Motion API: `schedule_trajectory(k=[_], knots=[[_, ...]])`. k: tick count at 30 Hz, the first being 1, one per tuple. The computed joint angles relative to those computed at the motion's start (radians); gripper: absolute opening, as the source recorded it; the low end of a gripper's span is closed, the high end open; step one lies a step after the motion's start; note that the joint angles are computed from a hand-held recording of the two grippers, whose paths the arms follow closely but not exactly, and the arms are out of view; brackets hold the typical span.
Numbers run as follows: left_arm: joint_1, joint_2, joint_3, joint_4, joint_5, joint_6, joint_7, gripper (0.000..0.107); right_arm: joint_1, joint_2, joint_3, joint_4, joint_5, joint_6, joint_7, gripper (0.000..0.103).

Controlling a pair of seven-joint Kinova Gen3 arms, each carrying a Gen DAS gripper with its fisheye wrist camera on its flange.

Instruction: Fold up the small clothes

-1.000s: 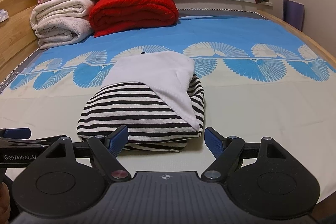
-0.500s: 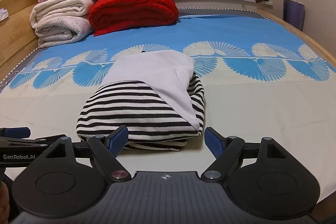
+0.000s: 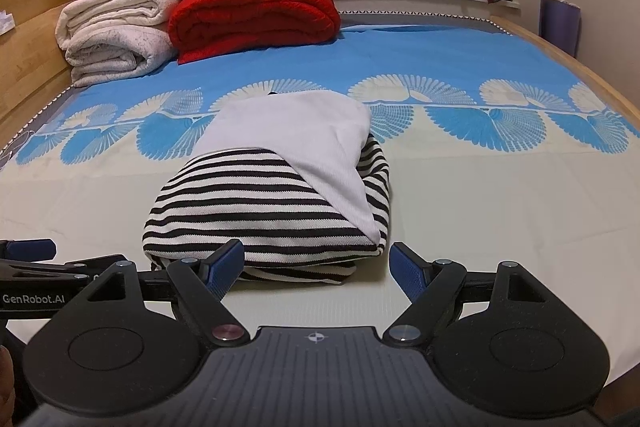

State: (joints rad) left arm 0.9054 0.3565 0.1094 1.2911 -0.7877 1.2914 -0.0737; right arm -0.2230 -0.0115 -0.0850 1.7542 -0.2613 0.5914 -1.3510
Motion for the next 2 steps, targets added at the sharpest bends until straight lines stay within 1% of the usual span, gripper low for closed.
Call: schedule_trajectory(k=[2], knots=[[0.000, 0.002, 0.000, -0.003, 0.001, 0.003, 0.000, 0.102, 0.000, 0.001, 0.001, -0.001, -0.002, 0.002, 0.004, 0.081]])
